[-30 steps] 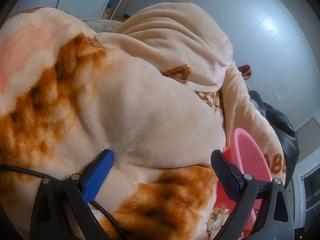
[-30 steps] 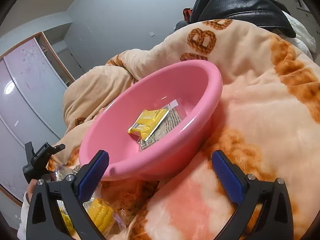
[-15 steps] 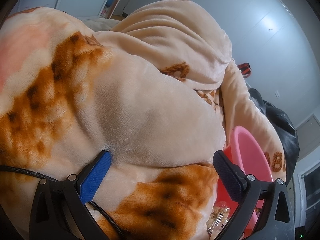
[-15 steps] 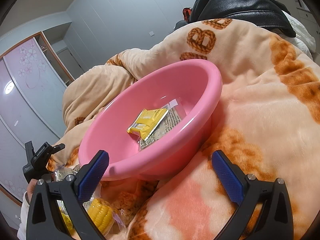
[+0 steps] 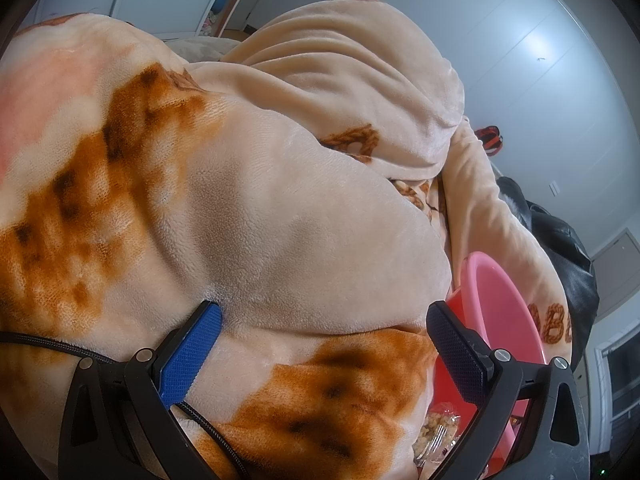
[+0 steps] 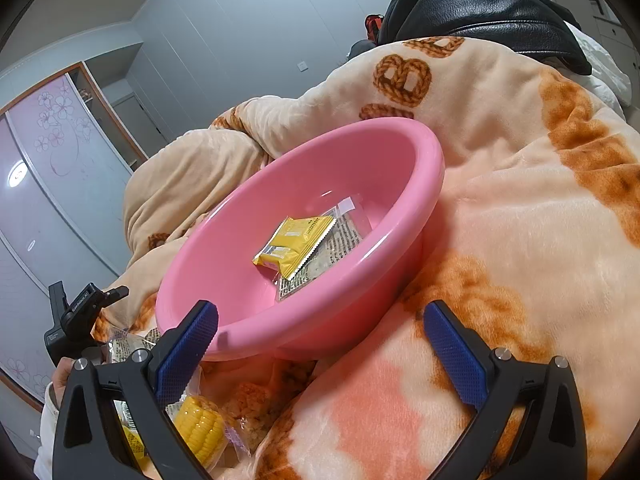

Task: Organize snacks

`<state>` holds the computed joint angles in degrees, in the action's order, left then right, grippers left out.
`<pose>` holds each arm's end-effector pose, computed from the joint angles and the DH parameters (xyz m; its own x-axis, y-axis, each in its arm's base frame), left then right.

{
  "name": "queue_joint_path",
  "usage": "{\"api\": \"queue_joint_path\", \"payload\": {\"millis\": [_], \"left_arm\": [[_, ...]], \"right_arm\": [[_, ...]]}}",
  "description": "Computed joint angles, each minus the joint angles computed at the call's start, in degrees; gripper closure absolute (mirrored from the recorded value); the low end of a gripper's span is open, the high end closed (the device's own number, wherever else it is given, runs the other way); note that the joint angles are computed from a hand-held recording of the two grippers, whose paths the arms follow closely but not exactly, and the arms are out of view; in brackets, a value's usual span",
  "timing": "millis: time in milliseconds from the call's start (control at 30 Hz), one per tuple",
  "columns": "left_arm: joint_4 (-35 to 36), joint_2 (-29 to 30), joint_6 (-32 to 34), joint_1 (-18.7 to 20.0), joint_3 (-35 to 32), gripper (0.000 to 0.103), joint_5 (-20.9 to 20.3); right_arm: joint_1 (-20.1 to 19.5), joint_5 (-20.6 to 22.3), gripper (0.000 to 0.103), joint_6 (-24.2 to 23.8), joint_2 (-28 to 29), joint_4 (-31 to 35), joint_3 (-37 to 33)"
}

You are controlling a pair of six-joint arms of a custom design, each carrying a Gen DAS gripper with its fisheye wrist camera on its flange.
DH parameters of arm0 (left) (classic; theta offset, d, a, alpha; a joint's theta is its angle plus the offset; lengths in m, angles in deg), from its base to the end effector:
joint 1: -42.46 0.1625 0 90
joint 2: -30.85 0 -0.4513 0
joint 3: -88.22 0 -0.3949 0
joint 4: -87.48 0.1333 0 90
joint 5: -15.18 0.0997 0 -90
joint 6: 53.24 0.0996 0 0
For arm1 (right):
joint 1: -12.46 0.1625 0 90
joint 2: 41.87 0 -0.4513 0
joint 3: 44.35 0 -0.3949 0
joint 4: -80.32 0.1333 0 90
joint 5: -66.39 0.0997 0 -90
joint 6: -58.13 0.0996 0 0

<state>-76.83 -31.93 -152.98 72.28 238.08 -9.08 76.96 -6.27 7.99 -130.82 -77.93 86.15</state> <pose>-0.1616 -0.3509 0.1075 -0.8289 -0.5552 -0.0674 -0.1722 0.3681 -0.9137 -0.0404 -0.4633 0.3117 -0.8844 -0.4330 0.1743 -0.4591 0.7395 -0.4924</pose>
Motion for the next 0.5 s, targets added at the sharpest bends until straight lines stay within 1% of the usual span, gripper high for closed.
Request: {"api": "queue_joint_path", "payload": {"millis": [267, 500], "left_arm": [[-0.3, 0.0, 0.1, -0.1, 0.1, 0.002, 0.0], [-5.0, 0.6, 2.2, -0.9, 1.5, 0.002, -0.6]], "right_arm": [[0.1, -0.1, 0.0, 0.1, 0.0, -0.1, 0.0], [0.0, -0.1, 0.0, 0.1, -0.1, 0.0, 0.0]]}}
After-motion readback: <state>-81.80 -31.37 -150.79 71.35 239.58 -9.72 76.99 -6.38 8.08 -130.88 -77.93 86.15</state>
